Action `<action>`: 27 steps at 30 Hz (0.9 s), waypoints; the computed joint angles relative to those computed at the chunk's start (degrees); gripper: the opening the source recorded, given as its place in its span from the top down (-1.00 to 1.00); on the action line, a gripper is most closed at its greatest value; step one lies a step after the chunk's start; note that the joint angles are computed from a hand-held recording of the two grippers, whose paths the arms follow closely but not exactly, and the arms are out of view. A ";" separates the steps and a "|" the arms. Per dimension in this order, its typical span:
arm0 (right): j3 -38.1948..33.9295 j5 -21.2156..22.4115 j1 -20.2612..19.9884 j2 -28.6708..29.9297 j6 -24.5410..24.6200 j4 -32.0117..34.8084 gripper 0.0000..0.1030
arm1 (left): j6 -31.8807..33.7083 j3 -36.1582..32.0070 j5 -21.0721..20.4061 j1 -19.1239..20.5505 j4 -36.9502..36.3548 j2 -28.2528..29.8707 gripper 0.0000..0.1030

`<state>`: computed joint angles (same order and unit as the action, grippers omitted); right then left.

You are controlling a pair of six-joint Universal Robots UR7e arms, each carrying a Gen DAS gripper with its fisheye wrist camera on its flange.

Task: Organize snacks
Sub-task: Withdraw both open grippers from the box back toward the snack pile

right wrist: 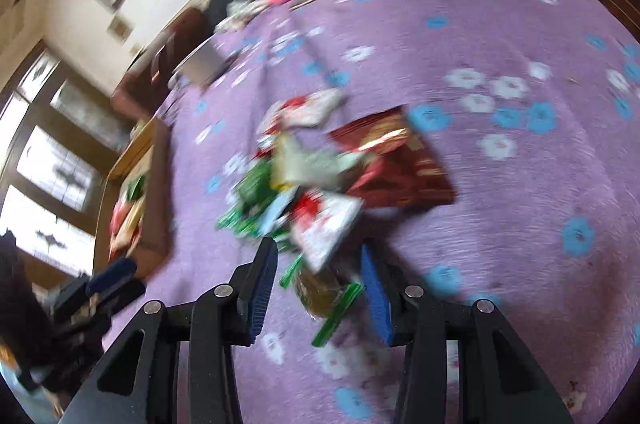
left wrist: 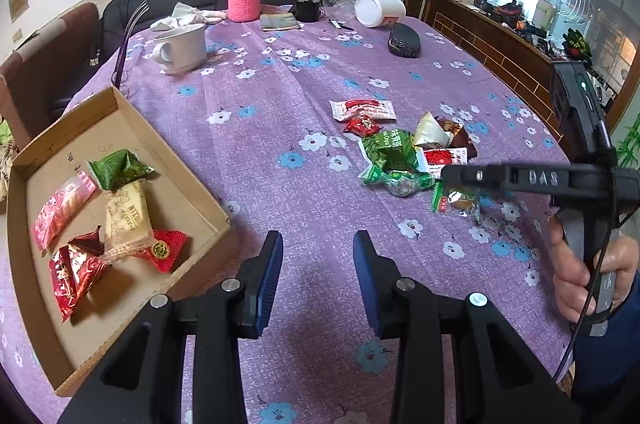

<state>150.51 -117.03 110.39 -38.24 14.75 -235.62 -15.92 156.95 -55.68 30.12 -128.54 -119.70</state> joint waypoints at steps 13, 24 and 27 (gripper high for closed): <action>-5.60 -11.26 8.74 4.96 -9.68 5.63 0.15 | -0.30 -1.09 -2.05 1.17 -2.40 5.17 0.26; -3.96 -11.50 6.88 4.09 -8.16 1.73 0.49 | 2.78 -5.71 -7.08 8.78 -14.57 21.97 0.20; -2.48 -10.20 4.86 3.38 -5.99 -0.42 0.49 | 2.88 -7.44 -8.70 11.27 -18.18 26.98 0.20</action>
